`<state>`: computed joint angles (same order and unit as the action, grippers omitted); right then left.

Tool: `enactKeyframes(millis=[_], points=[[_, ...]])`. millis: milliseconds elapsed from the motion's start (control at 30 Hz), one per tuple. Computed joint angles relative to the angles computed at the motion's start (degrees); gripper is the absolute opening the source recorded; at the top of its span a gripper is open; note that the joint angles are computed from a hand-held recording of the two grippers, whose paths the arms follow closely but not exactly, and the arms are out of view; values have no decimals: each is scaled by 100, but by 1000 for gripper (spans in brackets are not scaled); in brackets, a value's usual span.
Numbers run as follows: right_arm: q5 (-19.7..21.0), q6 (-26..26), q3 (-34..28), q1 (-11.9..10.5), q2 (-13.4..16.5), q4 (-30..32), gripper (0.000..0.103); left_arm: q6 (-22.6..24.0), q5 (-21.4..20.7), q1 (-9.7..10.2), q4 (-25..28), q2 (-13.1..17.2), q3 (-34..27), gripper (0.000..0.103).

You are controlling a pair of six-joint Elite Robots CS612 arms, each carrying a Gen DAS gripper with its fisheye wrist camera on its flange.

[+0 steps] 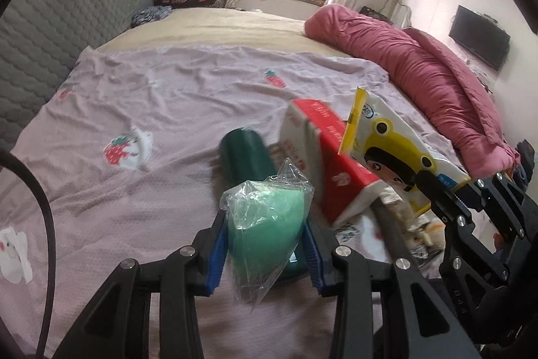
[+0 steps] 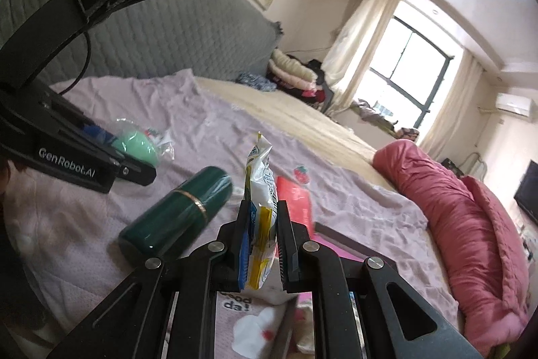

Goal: Organize soft objects

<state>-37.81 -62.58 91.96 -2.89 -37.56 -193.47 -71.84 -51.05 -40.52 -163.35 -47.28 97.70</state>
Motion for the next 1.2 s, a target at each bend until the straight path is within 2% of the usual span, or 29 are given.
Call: enactKeyframes(millis=[133,233,367,500,700,800,967,1067,1133,1200], points=[[-56,494,-85,-120,41,-380,14,405,-114,-3,-64,176,-405,41],[-275,970,-230,-206,101,-655,14,809,-305,9,-110,400,-835,41],[-875,1529,-532,-300,237,-1000,14,1371,-654,50,-88,781,-1527,41],[-1573,1747,-894,-361,403,-961,14,1789,-1025,114,151,1181,-2252,41],[-2397,1508,-1325,-381,654,-584,14,1970,-1489,253,602,1661,-3067,41],[-2600,1282,-1420,-358,737,-370,14,2022,-1579,297,870,1828,-3358,41],[-2605,721,-1449,-290,801,-35,14,1998,-1721,355,975,1940,-3492,41],[-2462,469,-1428,-278,790,146,15,2010,-1798,372,989,1971,-3514,42],[-2362,331,-1426,-268,764,362,16,2011,-1829,379,1011,1986,-3531,42],[-2234,194,-1401,-276,718,639,23,2011,-1865,383,964,1990,-3520,42]])
